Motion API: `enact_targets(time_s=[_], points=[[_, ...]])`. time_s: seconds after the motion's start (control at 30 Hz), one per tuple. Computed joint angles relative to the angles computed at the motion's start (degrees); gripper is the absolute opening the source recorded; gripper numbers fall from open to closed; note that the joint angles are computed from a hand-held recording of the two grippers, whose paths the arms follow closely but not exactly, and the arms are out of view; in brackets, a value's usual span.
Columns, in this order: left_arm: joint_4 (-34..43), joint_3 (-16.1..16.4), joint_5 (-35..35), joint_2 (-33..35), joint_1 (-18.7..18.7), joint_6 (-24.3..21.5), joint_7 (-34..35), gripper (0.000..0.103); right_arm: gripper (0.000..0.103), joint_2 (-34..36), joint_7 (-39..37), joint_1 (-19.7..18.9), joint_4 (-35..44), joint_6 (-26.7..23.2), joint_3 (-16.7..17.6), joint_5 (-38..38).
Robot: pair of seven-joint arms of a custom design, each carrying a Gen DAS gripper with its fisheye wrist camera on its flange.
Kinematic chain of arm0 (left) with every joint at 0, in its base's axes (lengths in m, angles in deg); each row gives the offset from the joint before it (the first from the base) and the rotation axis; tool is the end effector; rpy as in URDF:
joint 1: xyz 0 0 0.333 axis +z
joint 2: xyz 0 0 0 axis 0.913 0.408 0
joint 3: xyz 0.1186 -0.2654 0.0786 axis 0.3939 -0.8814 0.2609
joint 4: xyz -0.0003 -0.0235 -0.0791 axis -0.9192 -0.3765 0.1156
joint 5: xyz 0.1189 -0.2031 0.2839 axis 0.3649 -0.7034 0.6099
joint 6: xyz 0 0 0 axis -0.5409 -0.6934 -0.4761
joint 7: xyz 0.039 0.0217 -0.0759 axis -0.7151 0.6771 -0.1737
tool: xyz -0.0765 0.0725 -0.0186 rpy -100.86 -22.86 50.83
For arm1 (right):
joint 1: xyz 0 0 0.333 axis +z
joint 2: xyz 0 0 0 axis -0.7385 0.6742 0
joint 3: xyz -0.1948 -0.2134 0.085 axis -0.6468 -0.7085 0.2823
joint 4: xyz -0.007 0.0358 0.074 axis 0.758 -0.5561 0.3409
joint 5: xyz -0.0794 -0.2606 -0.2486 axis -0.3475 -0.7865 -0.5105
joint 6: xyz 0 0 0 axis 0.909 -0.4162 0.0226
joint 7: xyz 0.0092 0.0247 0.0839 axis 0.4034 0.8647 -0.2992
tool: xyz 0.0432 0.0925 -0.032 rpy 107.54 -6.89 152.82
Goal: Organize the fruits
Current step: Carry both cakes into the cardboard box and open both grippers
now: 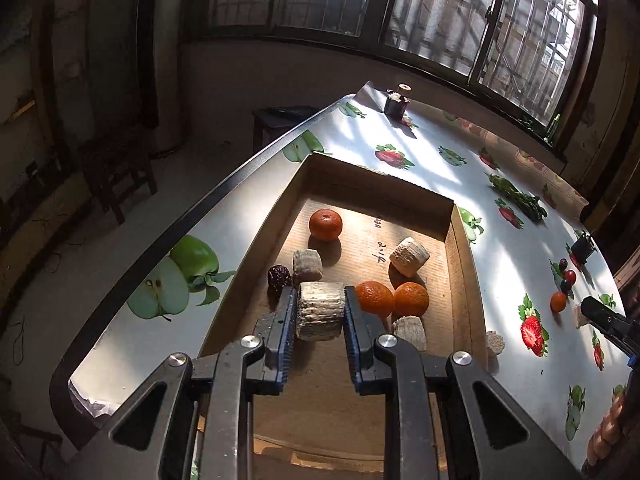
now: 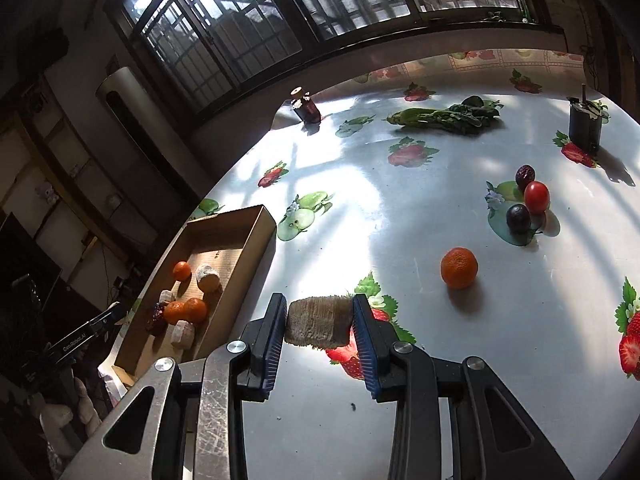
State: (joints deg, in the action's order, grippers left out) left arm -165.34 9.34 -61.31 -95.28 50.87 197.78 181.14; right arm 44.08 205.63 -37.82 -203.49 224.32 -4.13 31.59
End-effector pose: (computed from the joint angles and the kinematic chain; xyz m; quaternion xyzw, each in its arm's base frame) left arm 0.4493 -0.0827 0.5012 -0.6250 0.6860 -0.3284 0.1762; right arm 0.3684 0.1786 0.5022 -0.5455 0.7146 -0.1393 0.4152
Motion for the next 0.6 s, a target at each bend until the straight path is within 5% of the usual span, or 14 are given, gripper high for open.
enact_targets(time_s=[0.17,0.33,0.6], points=[[-0.3,0.3,-1.2,1.6,-0.7,-1.5,1.4,0.022,0.036,10.6,-3.8,6.3,10.5,-2.5,-0.1,-1.1],[0.4,-3.6,3.5,3.8,2.8,-2.6,-1.2,0.022,0.037,20.9,-2.7,8.5,19.4,-6.5,1.3,-7.6],[1.5,-2.8,1.3,5.8,4.0,-4.8,-0.1,0.022,0.037,29.2,1.8,12.5,26.8,-11.8,-1.7,-17.7]])
